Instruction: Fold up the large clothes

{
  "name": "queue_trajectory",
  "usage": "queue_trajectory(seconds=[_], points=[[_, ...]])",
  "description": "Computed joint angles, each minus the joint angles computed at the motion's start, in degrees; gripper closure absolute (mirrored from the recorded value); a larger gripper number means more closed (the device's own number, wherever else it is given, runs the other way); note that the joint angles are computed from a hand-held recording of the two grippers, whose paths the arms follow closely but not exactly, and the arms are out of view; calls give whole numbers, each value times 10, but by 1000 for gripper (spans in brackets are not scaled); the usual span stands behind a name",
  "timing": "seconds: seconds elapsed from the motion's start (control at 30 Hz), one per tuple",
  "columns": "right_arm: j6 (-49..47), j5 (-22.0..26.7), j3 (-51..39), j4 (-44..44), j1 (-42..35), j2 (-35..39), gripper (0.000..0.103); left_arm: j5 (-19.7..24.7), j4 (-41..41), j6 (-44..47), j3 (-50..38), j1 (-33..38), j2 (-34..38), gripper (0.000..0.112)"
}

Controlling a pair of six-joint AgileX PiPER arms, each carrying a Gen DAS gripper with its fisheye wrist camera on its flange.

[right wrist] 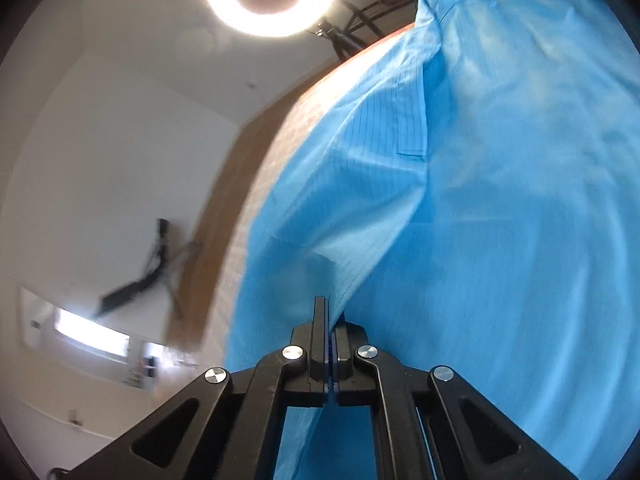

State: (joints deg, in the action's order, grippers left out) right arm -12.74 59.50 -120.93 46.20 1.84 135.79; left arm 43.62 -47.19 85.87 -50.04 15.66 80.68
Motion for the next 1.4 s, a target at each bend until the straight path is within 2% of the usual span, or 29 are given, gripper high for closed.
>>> queue_trajectory(seconds=[0.07,0.1,0.13,0.17,0.2,0.23,0.27,0.3,0.37,0.43,0.5,0.53,0.6,0.67,0.83,1.03,1.17,1.27,1.33,1.4], points=[[17,-4,-3,-40,11,-2,100,-20,10,1,9,-7,3,104],[25,-4,-3,-47,12,-3,99,-32,16,1,14,-9,7,104],[16,6,-5,-31,6,-1,95,-41,19,1,17,-11,9,104],[7,5,1,-23,2,-5,78,-54,20,7,24,-13,9,104],[-3,-3,23,-21,-1,-21,66,-73,18,23,34,-16,8,104],[-9,-12,38,-30,0,-39,60,-104,11,45,51,-21,2,100],[-19,-7,47,-34,-2,-52,60,-124,13,48,59,-26,1,97],[-25,-2,57,-45,-3,-69,60,-125,21,42,61,-24,3,93],[-57,-14,121,-44,-6,-119,60,-111,19,46,65,-11,0,88],[-82,0,151,-42,-17,-157,60,-97,21,46,75,3,-17,69],[-105,4,189,-44,-24,-196,60,-69,16,48,79,19,-31,64],[-117,3,209,-48,-24,-217,60,-45,14,52,84,34,-45,64],[-134,11,237,-50,-23,-246,60,-28,18,46,96,48,-69,63],[-148,15,258,-51,-19,-262,60,4,23,23,86,68,-67,63],[-165,17,285,-56,21,-295,60,45,22,-87,30,113,0,63],[-138,4,291,-95,78,-304,60,41,35,-191,-21,103,101,63],[-83,-37,337,-179,111,-326,60,35,53,-234,-40,87,147,63],[-67,-35,374,-189,101,-331,60,54,44,-260,-66,92,187,69],[-76,-34,400,-183,91,-334,60,70,35,-277,-86,99,211,90],[-75,-33,407,-187,88,-329,64,81,30,-286,-100,102,227,102]])
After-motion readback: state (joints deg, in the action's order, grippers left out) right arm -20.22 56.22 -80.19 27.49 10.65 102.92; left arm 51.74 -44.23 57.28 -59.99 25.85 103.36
